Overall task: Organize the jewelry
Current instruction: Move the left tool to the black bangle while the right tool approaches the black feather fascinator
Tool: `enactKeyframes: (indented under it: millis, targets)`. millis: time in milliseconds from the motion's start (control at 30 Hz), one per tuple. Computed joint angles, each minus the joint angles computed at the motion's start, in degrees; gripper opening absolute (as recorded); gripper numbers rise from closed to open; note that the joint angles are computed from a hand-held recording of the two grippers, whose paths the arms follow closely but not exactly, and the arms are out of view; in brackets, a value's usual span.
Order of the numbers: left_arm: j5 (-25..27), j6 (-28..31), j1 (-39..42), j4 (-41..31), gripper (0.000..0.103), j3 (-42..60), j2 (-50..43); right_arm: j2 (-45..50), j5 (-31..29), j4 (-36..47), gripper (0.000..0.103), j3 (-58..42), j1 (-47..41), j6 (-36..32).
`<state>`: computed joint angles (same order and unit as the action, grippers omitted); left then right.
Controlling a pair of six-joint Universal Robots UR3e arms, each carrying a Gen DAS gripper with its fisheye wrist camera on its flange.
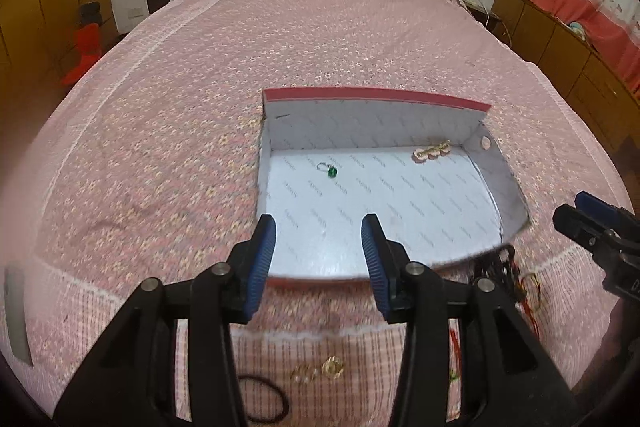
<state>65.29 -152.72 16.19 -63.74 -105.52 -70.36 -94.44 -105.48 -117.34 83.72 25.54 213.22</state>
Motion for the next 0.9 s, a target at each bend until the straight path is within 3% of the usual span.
enactKeyframes:
  millis: [433, 900]
  targets:
    - [-6.56, 16.04, 16.06, -15.17, 0.037, -12.14, 21.57, -4.18, -8.91, -2.30, 0.083, 10.22, 12.05, 9.92]
    - [-11.61, 38.74, 37.85, -42.84, 0.037, -14.05, 37.54, -7.39, -10.40, -6.49, 0.083, 19.58, 15.93, 16.23]
